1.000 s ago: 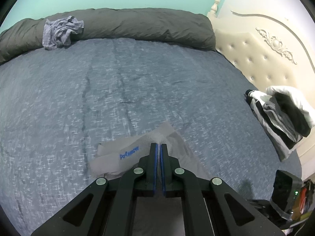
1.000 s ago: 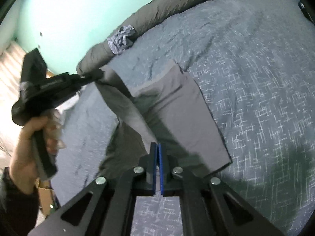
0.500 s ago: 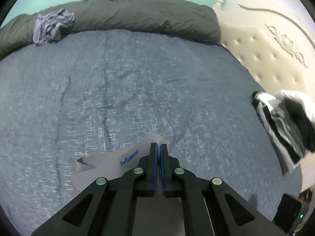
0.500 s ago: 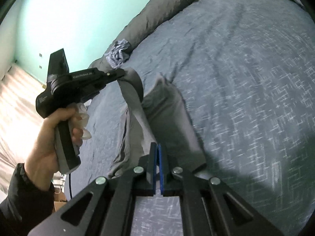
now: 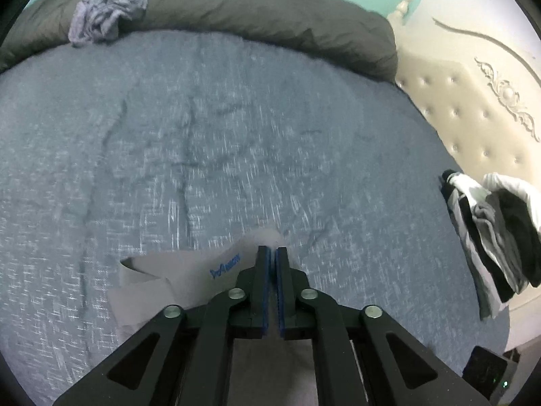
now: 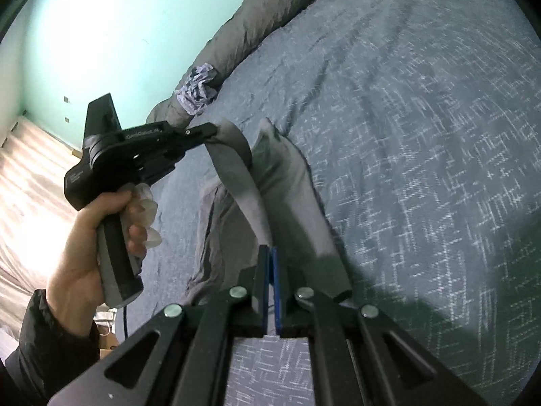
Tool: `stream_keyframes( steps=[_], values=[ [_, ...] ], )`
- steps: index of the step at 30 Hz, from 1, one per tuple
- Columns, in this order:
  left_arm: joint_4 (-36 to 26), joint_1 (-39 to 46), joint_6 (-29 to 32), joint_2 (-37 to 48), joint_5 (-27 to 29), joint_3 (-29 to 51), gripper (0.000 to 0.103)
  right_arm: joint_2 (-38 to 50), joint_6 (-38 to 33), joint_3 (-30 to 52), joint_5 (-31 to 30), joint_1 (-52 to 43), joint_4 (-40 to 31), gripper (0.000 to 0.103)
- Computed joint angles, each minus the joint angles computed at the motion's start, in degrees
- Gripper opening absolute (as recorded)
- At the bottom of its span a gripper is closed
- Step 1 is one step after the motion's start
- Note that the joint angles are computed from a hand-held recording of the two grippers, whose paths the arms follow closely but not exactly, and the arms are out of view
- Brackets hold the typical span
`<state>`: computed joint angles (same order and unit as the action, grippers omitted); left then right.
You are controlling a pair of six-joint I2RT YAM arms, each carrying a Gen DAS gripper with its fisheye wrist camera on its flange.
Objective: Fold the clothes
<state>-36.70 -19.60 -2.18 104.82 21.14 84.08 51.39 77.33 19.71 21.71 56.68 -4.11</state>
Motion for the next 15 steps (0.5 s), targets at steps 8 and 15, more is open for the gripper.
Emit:
stream_keyframes(
  steps=[8, 15],
  values=[
    [-4.2, -0.5, 5.3, 1.9, -1.6, 4.0, 0.043, -1.6, 1.5, -2.4, -0.6, -0.2, 1.0, 0.001],
    [-4.2, 1.7, 7.4, 1.3, 0.3, 1.6, 0.043, -6.4, 3.7, -3.9, 0.9, 0.8, -3.4, 0.002]
  ],
)
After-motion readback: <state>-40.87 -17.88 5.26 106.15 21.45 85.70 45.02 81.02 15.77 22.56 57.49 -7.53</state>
